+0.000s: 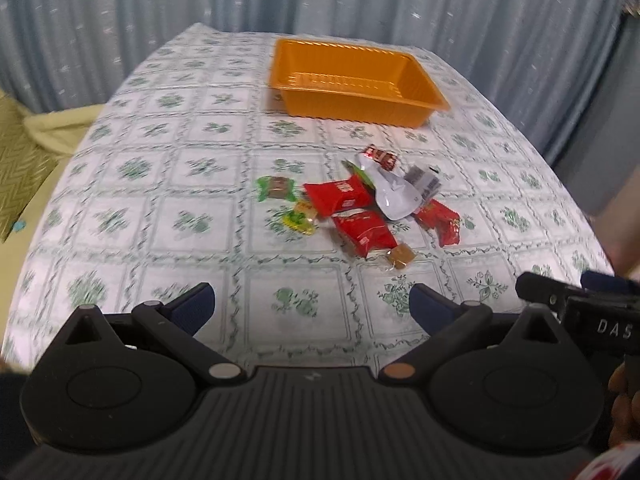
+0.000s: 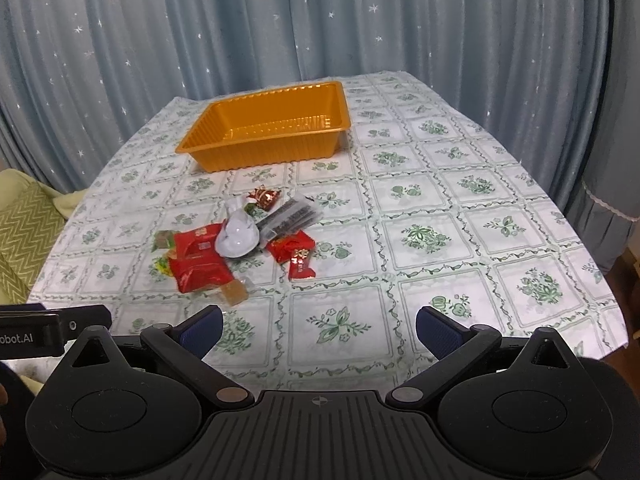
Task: Organize snacks
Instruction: 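Grasp a red snack packet with the left tool while the right tool grasps a small red candy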
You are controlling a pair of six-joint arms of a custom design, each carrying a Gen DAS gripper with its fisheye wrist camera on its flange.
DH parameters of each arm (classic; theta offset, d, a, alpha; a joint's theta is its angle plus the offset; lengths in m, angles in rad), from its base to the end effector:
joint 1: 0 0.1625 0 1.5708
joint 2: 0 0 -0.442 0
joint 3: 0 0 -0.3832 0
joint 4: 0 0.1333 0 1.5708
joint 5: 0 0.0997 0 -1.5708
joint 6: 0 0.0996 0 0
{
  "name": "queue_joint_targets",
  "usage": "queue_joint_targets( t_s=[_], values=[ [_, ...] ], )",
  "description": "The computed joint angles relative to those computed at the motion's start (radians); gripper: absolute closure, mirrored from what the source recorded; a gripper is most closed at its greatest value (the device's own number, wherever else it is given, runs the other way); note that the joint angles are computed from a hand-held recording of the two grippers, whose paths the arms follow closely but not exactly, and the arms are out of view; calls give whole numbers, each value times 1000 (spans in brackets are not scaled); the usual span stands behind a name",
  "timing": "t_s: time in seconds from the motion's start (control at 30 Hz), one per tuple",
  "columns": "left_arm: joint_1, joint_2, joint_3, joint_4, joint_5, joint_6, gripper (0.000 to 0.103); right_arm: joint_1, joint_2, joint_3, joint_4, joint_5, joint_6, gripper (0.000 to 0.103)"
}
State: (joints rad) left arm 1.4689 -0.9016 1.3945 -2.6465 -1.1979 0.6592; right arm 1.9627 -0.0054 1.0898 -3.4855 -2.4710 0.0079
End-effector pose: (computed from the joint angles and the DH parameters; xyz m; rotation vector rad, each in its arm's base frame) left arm 0.0928 -0.7595 0.3053 0.8179 2.4353 -0.6066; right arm 0.3315 -0.6573 -0.1420 -0.0395 -2.2159 1.1444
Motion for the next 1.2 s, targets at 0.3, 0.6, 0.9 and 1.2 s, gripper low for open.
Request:
queue_joint_targets(
  t_s=[0.3, 0.6, 0.9, 1.2],
  values=[
    [19, 109, -151, 104, -118, 227, 11, -54, 30, -77, 21, 69, -41, 17],
    [24, 213, -312, 252, -178, 418, 45, -88, 62, -160, 72, 80, -40, 19],
    [22, 309, -451, 371, -116, 523, 62, -110, 79, -201, 121, 97, -21, 19],
    [29, 306, -453, 391, -109, 430, 76, -122, 117, -293, 165, 151, -55, 32]
  ],
)
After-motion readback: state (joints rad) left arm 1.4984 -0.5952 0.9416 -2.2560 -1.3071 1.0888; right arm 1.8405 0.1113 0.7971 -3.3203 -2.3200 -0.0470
